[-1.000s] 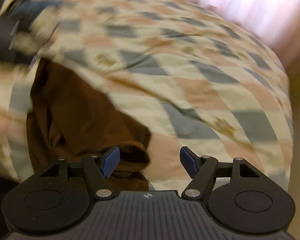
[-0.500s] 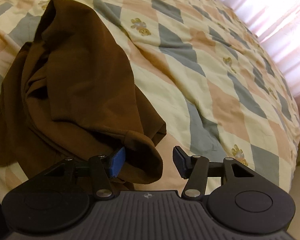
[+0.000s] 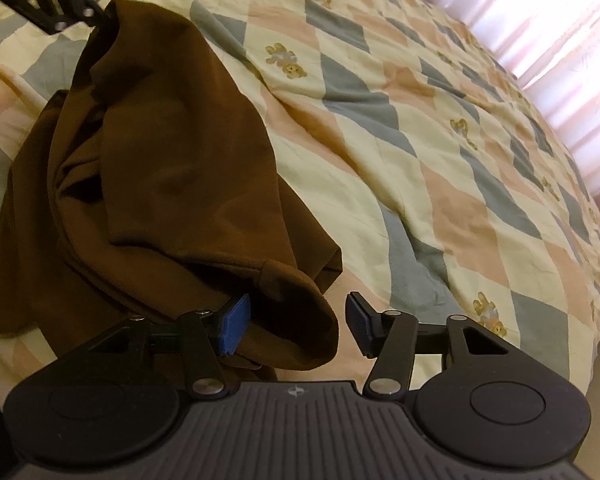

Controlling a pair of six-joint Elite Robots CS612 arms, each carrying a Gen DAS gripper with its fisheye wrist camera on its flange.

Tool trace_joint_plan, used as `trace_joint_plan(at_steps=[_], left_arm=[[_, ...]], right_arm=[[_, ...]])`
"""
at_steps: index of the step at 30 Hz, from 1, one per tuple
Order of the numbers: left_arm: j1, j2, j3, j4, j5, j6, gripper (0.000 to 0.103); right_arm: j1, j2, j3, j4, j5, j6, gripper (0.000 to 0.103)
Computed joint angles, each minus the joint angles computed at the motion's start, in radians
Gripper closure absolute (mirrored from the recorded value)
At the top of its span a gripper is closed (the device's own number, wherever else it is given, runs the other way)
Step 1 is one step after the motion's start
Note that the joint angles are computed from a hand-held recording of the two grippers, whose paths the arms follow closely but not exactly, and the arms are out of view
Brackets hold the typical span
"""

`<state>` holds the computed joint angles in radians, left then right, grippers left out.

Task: Fold clothes
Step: 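Lift the brown shirt with both grippers and shake it out in the air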

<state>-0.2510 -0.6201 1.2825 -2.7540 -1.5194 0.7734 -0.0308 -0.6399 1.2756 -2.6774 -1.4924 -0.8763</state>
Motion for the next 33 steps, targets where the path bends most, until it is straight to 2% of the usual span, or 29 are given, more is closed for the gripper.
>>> trace_joint_plan(at_steps=[1,3,4,5,6,9,12,16,20,23,29,33], left_arm=[[0.0,0.005,-0.006,0.011,0.0,-0.027,0.088],[0.001,0.008,-0.008,0.023,-0.003,-0.089,0.093],[0.003,0.006,-0.004,0.015,-0.009,-0.122,0.096],[0.006,0.002,0.003,-0.002,-0.014,-0.159,0.097],[0.008,-0.003,0.009,-0.019,-0.019,-0.192,0.097],[0.015,-0.019,0.023,-0.082,-0.016,-0.266,0.097],[0.019,-0.036,0.025,-0.135,0.01,-0.299,0.097],[0.025,-0.064,0.02,-0.218,0.028,-0.275,0.097],[0.028,-0.096,0.017,-0.343,0.037,-0.194,0.097],[0.03,-0.123,0.017,-0.441,0.014,-0.153,0.097],[0.02,-0.188,0.054,-0.614,-0.041,-0.015,0.096],[0.017,-0.242,0.1,-0.67,-0.077,0.034,0.096]], right_arm=[[0.001,0.003,0.0,-0.003,-0.002,-0.006,0.051],[0.002,0.007,0.002,-0.01,-0.004,-0.016,0.058],[0.002,0.008,0.004,-0.011,0.0,-0.023,0.064],[0.0,0.006,0.011,-0.027,0.015,-0.028,0.095],[-0.003,0.002,0.018,-0.04,0.037,-0.023,0.103],[-0.012,-0.017,0.045,-0.113,0.102,0.01,0.103],[-0.014,-0.032,0.054,-0.188,0.107,0.099,0.103],[-0.028,-0.058,0.05,-0.305,0.118,0.289,0.103],[-0.045,-0.089,0.036,-0.434,0.139,0.387,0.103],[-0.057,-0.115,0.041,-0.56,0.158,0.402,0.103],[-0.075,-0.167,0.06,-0.766,0.154,0.389,0.103],[-0.09,-0.207,0.093,-0.852,0.169,0.367,0.103]])
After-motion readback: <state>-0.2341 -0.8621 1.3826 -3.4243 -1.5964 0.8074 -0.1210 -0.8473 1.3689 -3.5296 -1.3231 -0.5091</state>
